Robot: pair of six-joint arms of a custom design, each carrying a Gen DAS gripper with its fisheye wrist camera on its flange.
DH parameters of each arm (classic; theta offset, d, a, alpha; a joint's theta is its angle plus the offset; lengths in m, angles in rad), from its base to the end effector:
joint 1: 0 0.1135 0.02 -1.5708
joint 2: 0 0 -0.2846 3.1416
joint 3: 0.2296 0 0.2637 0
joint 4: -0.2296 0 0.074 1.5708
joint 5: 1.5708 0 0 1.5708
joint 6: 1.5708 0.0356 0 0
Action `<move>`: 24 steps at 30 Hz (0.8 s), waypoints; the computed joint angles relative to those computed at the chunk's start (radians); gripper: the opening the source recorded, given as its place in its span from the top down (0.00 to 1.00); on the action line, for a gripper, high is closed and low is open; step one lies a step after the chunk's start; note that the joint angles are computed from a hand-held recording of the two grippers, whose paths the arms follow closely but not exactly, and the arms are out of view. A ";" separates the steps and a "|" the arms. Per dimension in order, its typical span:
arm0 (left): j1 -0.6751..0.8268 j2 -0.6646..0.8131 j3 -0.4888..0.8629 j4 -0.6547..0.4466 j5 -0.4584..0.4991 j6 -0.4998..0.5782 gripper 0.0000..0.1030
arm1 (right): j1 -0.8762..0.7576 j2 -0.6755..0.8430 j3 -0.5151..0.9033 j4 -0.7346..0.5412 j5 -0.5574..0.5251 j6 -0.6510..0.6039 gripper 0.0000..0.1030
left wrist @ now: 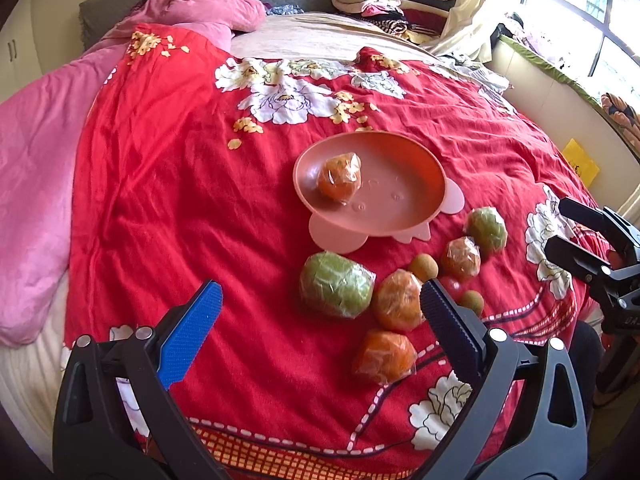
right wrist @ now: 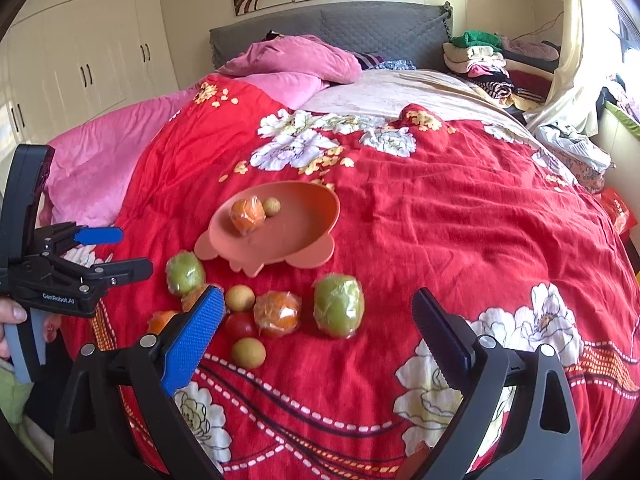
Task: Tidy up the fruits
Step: 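Withdraw both tools from the plate back toward the fruits, then grasp another bagged orange with the left tool while the right tool grasps another brown fruit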
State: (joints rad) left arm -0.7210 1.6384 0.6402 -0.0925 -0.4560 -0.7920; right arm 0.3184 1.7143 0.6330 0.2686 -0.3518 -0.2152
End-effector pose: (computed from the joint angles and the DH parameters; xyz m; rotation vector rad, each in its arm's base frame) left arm 0.2190 -0.1716 0.1202 -0.2295 2.4814 0.0018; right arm 0.2889 0.1081 0.1188 -0.7844 2.2354 0.4680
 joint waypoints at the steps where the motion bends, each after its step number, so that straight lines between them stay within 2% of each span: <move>1: -0.004 0.002 -0.001 -0.001 -0.001 -0.003 0.09 | 0.001 0.001 -0.003 -0.002 0.000 -0.004 0.08; 24: -0.087 0.109 0.011 0.016 0.050 -0.039 0.10 | 0.020 0.045 -0.045 0.001 0.026 -0.042 0.08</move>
State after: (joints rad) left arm -0.8081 1.7472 0.6511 -0.0762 -0.4055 -0.8305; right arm 0.3387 1.7592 0.5879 0.2696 -0.3257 -0.2568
